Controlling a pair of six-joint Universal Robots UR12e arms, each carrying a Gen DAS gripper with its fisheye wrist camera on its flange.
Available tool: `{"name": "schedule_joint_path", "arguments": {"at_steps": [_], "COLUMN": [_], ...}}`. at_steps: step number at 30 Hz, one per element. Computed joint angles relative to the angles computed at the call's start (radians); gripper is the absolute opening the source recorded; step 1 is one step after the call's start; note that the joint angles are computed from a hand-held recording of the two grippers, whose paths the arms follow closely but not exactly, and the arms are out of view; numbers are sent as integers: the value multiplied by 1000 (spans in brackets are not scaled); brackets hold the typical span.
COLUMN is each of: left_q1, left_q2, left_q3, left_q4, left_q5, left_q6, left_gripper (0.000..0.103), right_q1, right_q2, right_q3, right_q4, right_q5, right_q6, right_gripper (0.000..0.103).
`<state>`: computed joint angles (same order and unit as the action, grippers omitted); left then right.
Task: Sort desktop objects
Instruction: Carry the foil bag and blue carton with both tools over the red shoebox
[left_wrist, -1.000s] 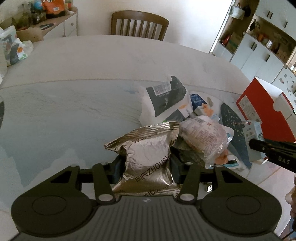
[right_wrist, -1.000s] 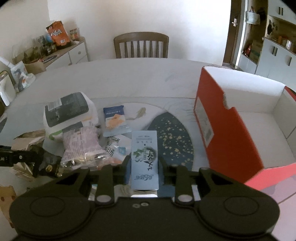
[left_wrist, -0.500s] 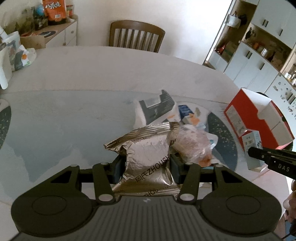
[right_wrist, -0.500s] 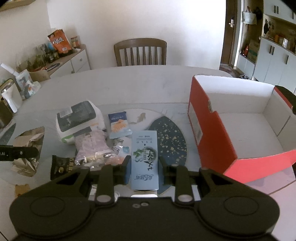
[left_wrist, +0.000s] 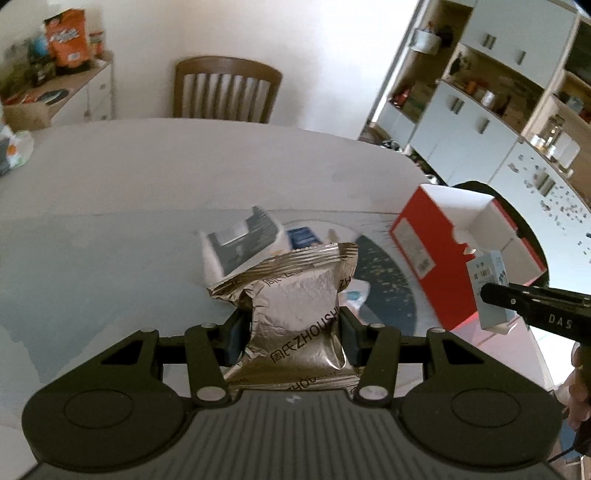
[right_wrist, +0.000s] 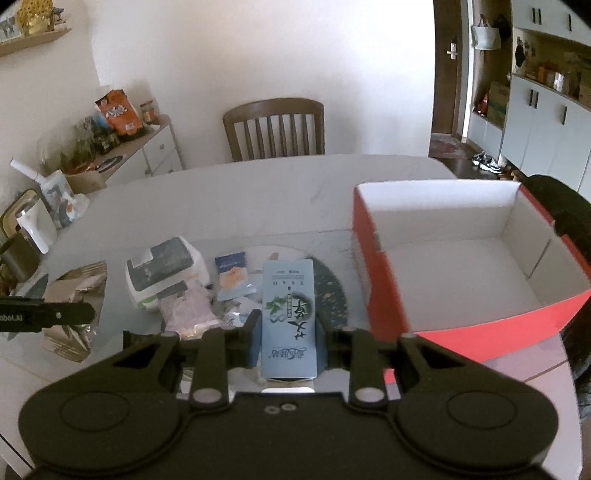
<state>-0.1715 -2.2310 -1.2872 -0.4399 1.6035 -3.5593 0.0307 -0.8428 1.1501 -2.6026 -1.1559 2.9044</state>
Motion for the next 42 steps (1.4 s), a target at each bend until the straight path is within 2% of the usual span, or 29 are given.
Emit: {"name": "schedule_joint_path", "arguments": {"at_steps": [8,20,29,37,42], "left_q1": [-16,-50,-83,-107,-118], "left_q2": [-37,-133,-242,-342,-430], "left_q3": [84,268,469,657,830], "left_q4": [-19,-76,-175,-287,-388], "left_q5": [-36,-80,-123,-139,-143], "left_q6": [60,150,218,246,249], "left_gripper": [50,50,50,50,50], "right_q1": [-27,-61,-82,-106,-119], "right_q2": [-3,20,56,98,125], "right_q3": [-16,-57,-118,-193,-241], "right_q4": [15,16,57,109,139], "right_q5": [26,-5,-17,-15,-5], "right_q6": [40,62,50,34,24], "right_gripper": [28,28,28,28,28]}}
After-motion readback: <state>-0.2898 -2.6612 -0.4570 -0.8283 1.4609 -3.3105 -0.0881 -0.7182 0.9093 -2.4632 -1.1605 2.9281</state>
